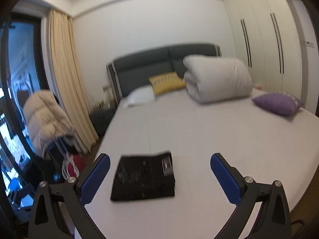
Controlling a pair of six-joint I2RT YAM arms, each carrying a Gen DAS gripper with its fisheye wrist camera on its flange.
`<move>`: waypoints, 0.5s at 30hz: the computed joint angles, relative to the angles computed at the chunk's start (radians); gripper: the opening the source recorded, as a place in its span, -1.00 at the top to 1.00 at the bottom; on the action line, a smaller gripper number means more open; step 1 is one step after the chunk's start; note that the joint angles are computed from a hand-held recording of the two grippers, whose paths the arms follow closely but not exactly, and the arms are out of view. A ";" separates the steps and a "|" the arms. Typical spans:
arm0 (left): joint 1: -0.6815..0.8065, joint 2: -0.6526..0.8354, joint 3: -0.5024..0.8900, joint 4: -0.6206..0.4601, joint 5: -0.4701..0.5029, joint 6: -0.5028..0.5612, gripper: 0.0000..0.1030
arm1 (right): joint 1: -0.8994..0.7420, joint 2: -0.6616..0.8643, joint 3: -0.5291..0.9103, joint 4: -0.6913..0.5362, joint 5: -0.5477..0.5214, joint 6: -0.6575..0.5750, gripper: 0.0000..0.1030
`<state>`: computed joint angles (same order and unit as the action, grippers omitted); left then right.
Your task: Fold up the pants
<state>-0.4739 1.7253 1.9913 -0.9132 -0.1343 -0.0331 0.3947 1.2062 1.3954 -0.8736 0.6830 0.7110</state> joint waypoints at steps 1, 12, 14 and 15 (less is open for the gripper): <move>0.003 0.012 -0.006 0.005 -0.001 -0.001 -1.00 | -0.007 0.009 -0.011 -0.003 -0.018 0.007 -1.00; 0.010 0.116 -0.033 0.033 -0.014 -0.026 -1.00 | 0.006 0.076 -0.073 -0.014 -0.095 0.026 -1.00; 0.008 0.125 -0.038 0.034 -0.012 -0.033 -1.00 | 0.005 0.083 -0.072 -0.011 -0.101 0.017 -1.00; 0.007 0.131 -0.038 0.034 -0.009 -0.036 -1.00 | 0.005 0.086 -0.070 -0.012 -0.102 0.014 -1.00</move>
